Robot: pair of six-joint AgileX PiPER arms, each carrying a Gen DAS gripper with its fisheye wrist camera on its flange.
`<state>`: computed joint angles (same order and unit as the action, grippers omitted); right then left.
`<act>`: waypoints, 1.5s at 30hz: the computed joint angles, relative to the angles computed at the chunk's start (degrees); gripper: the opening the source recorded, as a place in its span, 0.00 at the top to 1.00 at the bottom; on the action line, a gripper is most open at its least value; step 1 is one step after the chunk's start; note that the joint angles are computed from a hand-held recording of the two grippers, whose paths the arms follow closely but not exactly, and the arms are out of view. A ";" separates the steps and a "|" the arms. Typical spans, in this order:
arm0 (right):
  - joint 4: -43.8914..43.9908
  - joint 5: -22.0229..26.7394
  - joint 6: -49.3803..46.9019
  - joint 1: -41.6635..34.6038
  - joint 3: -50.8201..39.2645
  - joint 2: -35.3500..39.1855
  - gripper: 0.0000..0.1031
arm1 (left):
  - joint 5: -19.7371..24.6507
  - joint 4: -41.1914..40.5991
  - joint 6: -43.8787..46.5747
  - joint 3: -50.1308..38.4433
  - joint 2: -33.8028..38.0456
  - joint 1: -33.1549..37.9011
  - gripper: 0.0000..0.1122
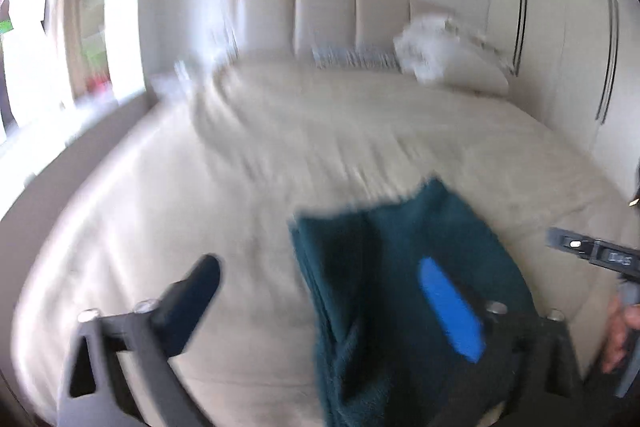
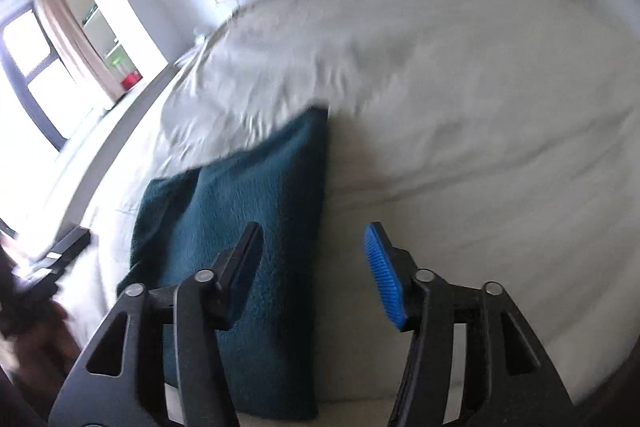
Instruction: Fold small clothes
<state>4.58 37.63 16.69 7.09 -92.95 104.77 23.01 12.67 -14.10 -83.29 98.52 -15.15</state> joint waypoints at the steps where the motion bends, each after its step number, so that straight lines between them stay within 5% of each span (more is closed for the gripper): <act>1: -5.73 -0.53 4.53 1.45 1.00 -2.01 0.32 | -0.82 5.73 -4.58 1.22 -1.87 -1.04 0.08; 3: -17.19 -1.81 15.13 4.72 3.53 -6.83 0.09 | 0.68 17.19 -14.98 2.30 -5.26 -3.61 0.08; 5: -28.65 -1.97 26.58 7.61 5.01 -10.43 0.01 | 4.19 26.10 -24.62 2.46 -7.33 -6.14 0.08; 7: -40.03 0.03 38.04 10.75 5.11 -13.38 0.00 | 10.63 25.85 -27.09 0.82 -8.72 -7.87 0.08; 9: -45.41 4.79 43.15 12.98 3.56 -14.92 0.00 | 12.17 20.69 -24.08 -0.02 -9.91 -7.22 0.08; 14: -42.13 9.58 39.84 14.57 0.15 -17.18 0.00 | 12.80 21.43 -26.25 3.83 -12.70 -7.79 0.08; 19: -30.88 17.00 29.45 16.05 -3.59 -15.17 0.00 | 13.17 12.04 -18.76 6.55 -11.03 -6.54 0.08; 26: -32.68 23.12 29.28 20.52 -4.47 -9.42 0.00 | 12.89 12.23 -19.42 9.26 -9.10 -6.89 0.08; 45: -29.88 23.26 24.65 19.89 -8.06 -3.70 0.00 | 13.35 7.42 -15.41 8.04 -7.30 -4.35 0.08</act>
<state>-25.29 60.89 41.33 26.98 -101.01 101.08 36.36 20.09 -29.51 -75.25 91.22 -19.50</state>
